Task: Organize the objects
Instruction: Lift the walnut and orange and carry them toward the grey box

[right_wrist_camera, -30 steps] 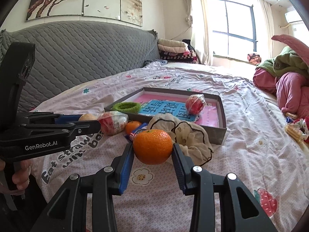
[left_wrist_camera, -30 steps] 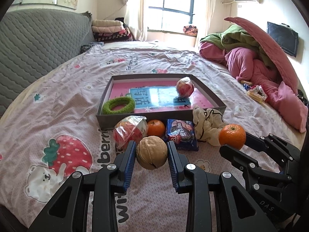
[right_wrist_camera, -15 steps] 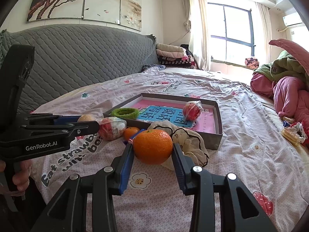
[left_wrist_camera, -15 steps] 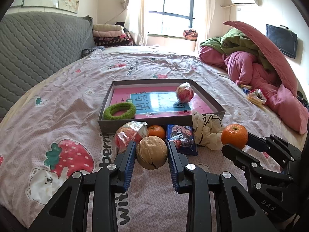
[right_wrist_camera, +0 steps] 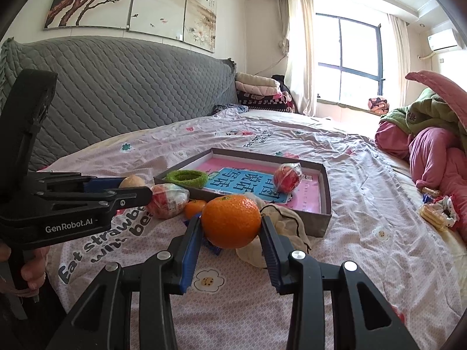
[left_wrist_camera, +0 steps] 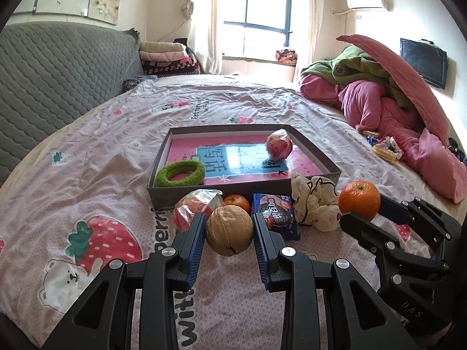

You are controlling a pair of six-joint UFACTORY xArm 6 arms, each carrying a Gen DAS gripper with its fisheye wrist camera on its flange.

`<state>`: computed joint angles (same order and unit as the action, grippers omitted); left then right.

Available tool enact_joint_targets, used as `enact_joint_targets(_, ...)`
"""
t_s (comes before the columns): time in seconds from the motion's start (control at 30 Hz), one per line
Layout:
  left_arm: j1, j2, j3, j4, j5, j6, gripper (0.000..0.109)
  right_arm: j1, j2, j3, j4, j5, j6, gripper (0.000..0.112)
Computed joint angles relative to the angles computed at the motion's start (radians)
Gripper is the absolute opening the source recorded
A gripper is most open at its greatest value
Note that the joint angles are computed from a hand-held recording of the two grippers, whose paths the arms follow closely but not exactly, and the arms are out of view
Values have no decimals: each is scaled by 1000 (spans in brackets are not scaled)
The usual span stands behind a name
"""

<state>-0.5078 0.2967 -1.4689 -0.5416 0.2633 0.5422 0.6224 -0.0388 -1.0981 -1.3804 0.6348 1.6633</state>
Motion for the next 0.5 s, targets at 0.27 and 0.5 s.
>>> enact_joint_targets(0.27,0,12,-11,-35,8,32,33,-3,0,-3,-17,12,8,41)
enact_joint_targets(0.5,2,24,-30,-46,15,38,33,4,4,-15,-38,36,-1,41)
